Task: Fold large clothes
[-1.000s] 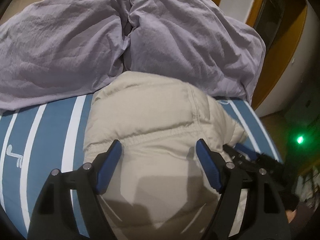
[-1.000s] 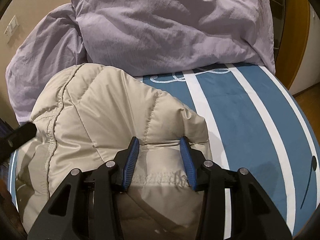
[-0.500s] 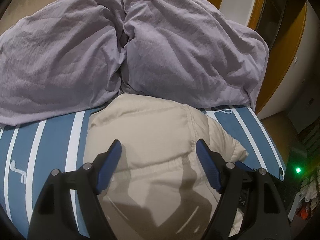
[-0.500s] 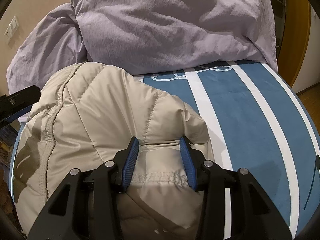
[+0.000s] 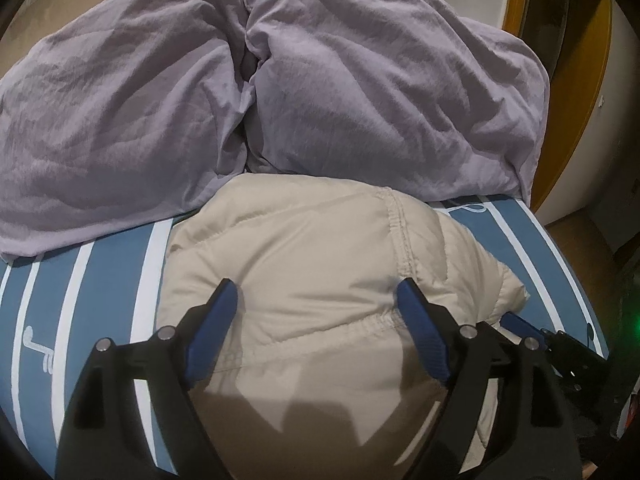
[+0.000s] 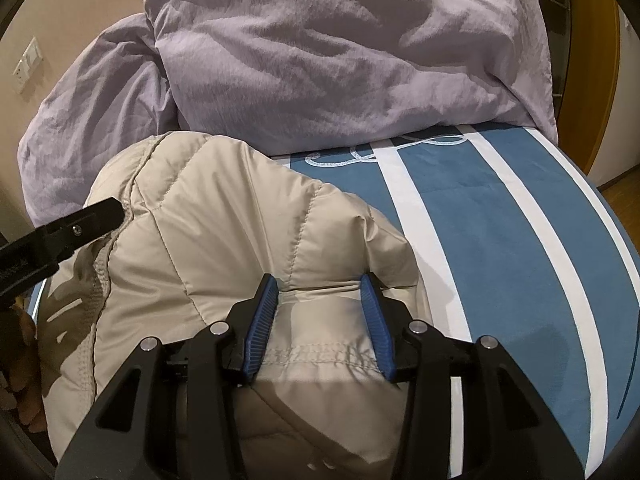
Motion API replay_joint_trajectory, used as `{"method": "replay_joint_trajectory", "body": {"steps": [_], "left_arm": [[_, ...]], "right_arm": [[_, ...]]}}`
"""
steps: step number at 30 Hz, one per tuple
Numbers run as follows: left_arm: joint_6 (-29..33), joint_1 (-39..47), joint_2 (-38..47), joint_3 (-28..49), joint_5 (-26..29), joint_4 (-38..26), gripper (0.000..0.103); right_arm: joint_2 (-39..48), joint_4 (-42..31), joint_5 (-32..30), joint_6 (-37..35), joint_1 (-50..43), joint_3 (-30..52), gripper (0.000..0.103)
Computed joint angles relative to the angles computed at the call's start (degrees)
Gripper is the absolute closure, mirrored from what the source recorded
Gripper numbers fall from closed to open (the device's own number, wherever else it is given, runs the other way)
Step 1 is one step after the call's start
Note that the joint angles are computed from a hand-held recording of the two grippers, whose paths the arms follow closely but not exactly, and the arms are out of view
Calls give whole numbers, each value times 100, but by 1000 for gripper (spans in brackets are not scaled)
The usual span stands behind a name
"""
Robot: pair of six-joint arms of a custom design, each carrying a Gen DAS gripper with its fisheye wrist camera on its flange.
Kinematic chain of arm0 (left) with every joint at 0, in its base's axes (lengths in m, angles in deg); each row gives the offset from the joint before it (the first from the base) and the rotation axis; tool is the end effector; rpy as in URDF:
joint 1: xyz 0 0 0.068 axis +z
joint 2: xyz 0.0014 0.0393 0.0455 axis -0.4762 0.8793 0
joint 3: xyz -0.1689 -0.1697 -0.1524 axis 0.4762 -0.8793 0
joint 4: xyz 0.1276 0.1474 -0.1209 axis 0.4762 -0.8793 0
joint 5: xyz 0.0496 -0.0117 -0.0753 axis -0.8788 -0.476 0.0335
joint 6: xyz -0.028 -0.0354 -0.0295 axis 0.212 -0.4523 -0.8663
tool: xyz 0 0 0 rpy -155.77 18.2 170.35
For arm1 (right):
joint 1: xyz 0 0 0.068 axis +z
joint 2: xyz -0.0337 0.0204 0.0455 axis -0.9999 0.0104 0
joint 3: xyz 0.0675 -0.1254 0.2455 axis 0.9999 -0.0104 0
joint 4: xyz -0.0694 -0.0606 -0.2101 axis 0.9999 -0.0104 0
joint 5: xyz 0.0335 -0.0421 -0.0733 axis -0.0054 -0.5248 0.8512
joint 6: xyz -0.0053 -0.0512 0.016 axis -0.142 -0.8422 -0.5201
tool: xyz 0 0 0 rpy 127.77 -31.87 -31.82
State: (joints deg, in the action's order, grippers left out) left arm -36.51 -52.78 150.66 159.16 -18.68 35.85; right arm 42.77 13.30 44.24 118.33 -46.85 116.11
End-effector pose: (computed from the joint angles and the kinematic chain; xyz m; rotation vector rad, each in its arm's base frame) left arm 0.3771 -0.1782 0.1858 0.7211 2.3051 -0.3835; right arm 0.2556 0.2059 0.1691 0.7711 2.2276 0.0716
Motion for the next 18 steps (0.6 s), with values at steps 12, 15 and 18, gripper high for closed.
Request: {"method": "replay_joint_trajectory", "body": {"steps": [12, 15, 18], "left_arm": [[-33, 54, 92, -365, 58, 640, 18], [-52, 74, 145, -399, 96, 752, 18], [-65, 86, 210, -411, 121, 849, 17]], "right_arm": [[62, 104, 214, 8, 57, -2, 56], [85, 110, 258, -1, 62, 15, 55], [102, 109, 281, 4, 66, 26, 55]]}}
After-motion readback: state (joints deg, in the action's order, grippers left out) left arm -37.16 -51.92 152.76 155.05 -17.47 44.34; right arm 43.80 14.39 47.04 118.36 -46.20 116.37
